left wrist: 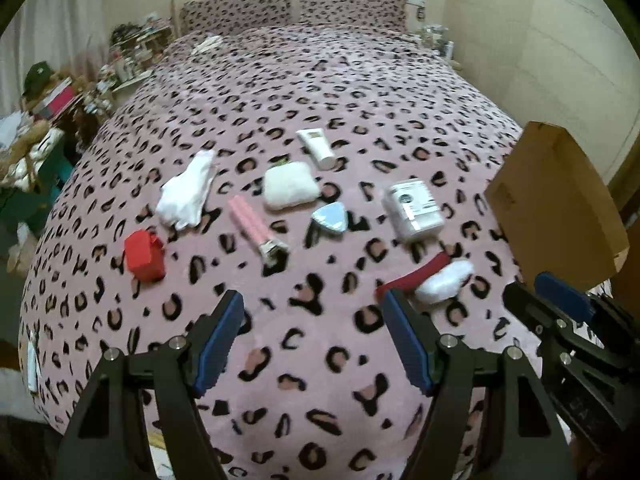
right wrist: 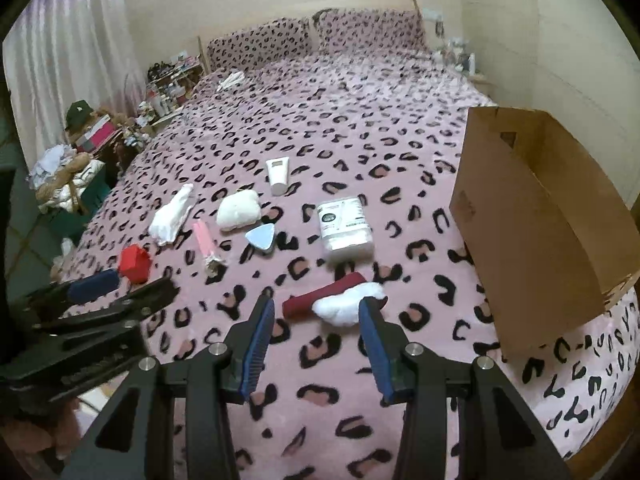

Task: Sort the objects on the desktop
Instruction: 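Withdraw both open tools from the cardboard box back over the bed, then grasp the red box with the left tool while the right tool grasps the pink hair roller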

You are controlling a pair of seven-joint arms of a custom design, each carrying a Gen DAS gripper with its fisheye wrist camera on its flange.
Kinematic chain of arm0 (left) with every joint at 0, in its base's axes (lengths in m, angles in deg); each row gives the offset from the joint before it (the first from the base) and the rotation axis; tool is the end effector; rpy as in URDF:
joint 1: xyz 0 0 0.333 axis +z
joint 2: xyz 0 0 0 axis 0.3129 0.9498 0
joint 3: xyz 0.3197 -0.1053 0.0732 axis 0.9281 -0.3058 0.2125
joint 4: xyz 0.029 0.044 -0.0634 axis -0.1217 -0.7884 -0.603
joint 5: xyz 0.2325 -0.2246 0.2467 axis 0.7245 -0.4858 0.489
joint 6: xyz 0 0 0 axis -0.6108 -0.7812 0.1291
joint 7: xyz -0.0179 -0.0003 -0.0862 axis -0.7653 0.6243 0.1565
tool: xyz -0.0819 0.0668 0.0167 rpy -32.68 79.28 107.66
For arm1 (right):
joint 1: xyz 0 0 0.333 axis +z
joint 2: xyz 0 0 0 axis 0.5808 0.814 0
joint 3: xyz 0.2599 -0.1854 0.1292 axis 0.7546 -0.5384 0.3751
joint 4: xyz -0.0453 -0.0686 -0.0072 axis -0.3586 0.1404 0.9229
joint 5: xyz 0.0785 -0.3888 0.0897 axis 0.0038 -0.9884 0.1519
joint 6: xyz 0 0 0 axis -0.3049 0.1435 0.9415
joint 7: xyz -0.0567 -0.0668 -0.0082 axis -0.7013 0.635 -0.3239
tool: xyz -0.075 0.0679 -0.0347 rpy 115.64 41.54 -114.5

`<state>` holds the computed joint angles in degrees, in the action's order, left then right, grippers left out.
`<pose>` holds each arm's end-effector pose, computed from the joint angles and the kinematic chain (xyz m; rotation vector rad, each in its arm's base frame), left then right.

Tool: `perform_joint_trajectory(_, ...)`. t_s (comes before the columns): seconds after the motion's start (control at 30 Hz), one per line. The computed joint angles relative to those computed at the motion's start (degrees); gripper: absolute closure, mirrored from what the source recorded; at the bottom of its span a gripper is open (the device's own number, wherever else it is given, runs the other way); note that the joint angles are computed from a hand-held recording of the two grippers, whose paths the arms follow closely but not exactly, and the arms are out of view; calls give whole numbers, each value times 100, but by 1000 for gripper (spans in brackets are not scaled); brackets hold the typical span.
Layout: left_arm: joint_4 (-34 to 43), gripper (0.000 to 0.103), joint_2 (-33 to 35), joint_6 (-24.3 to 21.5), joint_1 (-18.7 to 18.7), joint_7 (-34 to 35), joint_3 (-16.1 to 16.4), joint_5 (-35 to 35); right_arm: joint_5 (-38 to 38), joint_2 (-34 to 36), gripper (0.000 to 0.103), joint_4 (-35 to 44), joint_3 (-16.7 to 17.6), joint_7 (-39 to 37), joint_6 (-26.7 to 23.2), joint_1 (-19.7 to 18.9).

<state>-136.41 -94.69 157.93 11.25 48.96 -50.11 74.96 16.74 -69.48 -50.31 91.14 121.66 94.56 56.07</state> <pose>0.4819 -0.1613 0.6547 -2.2461 1.3545 -0.4092 0.5482 0.2807 0.6465 -2.0885 1.2869 -0.2915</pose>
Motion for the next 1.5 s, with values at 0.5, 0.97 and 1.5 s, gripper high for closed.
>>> perform_joint_trajectory(0.5, -1425, 30, -999, -94, 107, -441, 145, -203, -117, -36, 44, -515, 86, 299, 56, 120)
perform_joint_trajectory(0.97, -2151, 21, -1819, -71, 663, -627, 428, -74, 7, 312, 44, -149, 255, -17, -91, 472)
perform_joint_trajectory(1.5, -2013, 20, -1453, 470, 1113, -151, 828, -21, -166, 1613, 44, 1493, 355, -343, -207, 985)
